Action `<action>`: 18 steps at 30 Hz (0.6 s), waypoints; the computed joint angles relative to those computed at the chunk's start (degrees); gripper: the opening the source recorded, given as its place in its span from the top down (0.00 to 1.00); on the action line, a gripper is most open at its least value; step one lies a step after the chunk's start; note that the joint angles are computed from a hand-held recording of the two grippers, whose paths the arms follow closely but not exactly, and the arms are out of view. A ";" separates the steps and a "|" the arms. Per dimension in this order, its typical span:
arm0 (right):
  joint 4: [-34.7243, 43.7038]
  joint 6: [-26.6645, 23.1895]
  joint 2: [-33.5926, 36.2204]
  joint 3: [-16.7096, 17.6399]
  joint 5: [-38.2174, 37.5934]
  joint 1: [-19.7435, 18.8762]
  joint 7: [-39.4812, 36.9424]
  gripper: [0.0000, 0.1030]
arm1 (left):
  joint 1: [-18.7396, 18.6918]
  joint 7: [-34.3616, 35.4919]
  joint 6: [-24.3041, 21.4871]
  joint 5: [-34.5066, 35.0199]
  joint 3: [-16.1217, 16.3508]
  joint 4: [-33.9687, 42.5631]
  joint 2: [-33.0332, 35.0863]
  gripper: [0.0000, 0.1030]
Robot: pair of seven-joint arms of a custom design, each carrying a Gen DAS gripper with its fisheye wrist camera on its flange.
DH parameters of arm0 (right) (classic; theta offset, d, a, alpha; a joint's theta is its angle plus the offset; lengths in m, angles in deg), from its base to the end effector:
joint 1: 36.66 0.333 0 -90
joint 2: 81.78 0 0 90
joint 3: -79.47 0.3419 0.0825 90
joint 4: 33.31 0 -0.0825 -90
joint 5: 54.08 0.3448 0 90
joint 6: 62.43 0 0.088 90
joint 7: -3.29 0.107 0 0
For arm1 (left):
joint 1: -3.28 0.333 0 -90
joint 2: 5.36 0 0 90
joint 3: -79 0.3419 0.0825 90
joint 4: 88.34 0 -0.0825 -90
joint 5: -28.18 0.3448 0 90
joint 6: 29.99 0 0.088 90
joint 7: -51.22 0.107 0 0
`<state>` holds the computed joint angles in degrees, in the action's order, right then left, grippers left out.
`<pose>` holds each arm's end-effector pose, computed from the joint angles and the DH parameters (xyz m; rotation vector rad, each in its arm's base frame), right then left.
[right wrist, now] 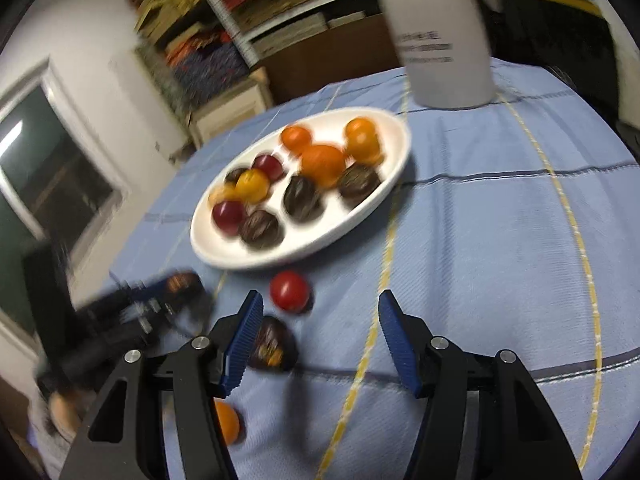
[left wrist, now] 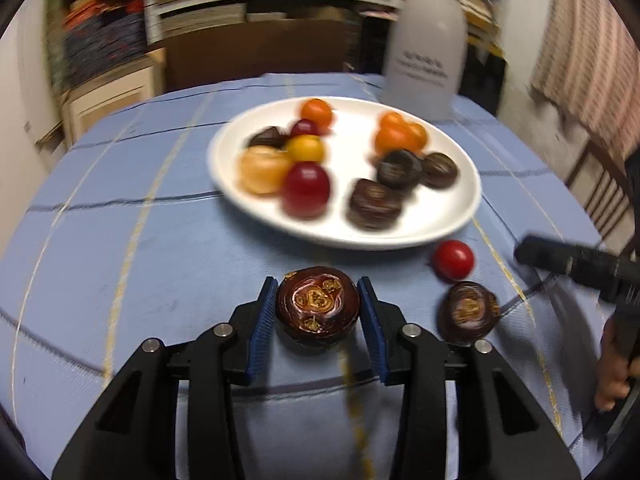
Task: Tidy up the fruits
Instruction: 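Grasp a dark brown fruit with the left tool while the right tool grasps another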
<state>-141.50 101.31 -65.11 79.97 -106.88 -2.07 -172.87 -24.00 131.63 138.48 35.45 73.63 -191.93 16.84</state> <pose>0.4913 0.3976 0.4618 -1.4765 1.8409 -0.3704 0.5649 -0.3607 0.4655 -1.3574 2.2782 -0.9278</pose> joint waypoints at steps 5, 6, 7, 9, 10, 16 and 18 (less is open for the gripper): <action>3.96 -5.64 2.50 2.35 2.85 1.72 -8.70 0.41 | 2.02 0.43 1.03 -2.59 -1.11 -2.22 -1.40 0.61; 4.63 -6.33 3.04 2.63 3.56 2.02 -10.05 0.41 | 1.90 0.55 0.96 -2.54 -1.06 -2.09 -1.36 0.61; 5.26 -7.01 3.58 2.94 4.52 2.20 -11.64 0.41 | 1.62 0.65 0.90 -2.26 -0.89 -2.06 -1.36 0.61; 7.05 -9.27 4.87 3.54 6.83 2.66 -15.49 0.41 | 1.31 0.99 0.94 -1.77 -0.74 -2.30 -1.47 0.61; 7.63 -9.85 5.30 3.50 7.61 2.94 -16.50 0.41 | 1.10 1.05 0.95 -1.53 -0.64 -2.34 -1.47 0.61; 10.49 -12.91 6.91 2.34 10.01 4.68 -18.82 0.54 | 0.72 2.16 0.23 -1.12 -0.95 -2.13 -1.06 0.61; 11.09 -13.70 7.16 2.06 9.92 5.16 -19.07 0.56 | 0.76 2.37 -0.32 -1.20 -1.04 -1.74 -0.73 0.61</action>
<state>-130.42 87.61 -57.95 82.03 -96.96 3.09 -191.94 -23.24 134.00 138.16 34.26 72.60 -193.68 16.11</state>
